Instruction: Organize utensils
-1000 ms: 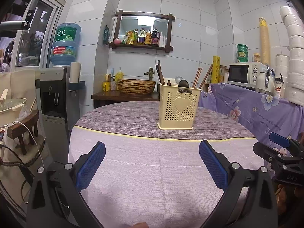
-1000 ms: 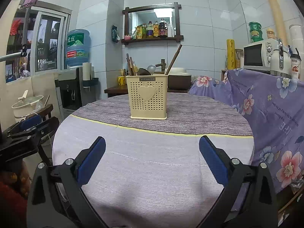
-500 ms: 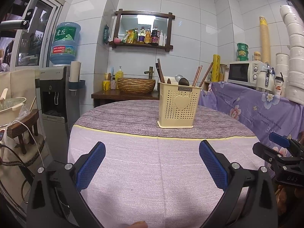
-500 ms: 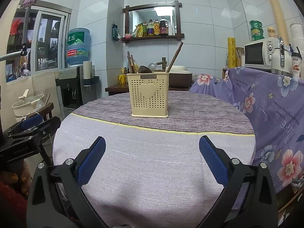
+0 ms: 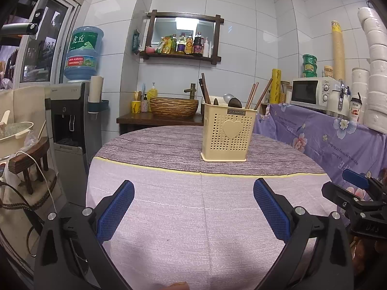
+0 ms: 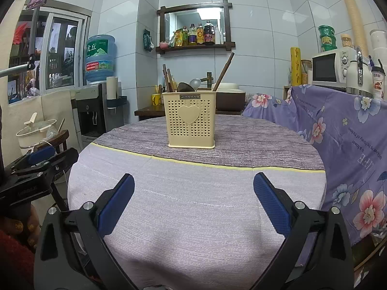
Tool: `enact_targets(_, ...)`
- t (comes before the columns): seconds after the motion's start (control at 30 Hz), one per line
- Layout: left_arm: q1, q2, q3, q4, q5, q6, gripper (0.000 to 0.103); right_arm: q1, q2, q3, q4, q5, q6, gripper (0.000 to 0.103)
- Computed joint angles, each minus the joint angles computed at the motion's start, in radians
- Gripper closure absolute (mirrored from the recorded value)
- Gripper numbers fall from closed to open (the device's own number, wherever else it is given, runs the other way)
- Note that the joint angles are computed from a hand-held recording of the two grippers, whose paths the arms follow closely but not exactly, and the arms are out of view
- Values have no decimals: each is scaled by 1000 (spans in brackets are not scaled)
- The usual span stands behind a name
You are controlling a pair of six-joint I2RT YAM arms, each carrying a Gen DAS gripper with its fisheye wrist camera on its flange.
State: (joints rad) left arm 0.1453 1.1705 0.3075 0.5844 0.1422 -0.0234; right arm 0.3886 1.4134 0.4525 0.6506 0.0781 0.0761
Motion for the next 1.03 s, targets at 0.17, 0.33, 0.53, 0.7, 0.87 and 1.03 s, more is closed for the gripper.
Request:
enact_targets(0.17, 2, 5, -1, 6, -1, 4, 5, -2, 3, -2, 1, -4, 3, 6)
enact_targets(0.33, 11, 10, 6, -2, 10, 1, 5, -3, 4, 0, -2, -7, 5, 6)
enact_targets(0.53, 9, 2, 3, -3, 0, 3, 5, -2, 7, 2, -3, -6, 7, 6)
enact_targets(0.7, 13, 2, 4, -1, 0, 0, 5, -7, 10, 4, -6, -9, 10, 6)
enact_targets(0.87, 12, 8, 18, -23, -5, 2, 5, -9, 14, 8, -9, -11, 12, 6)
enact_targets(1.03, 12, 17, 27, -37, -9, -2, 5, -11, 18, 12, -11, -14, 15, 6)
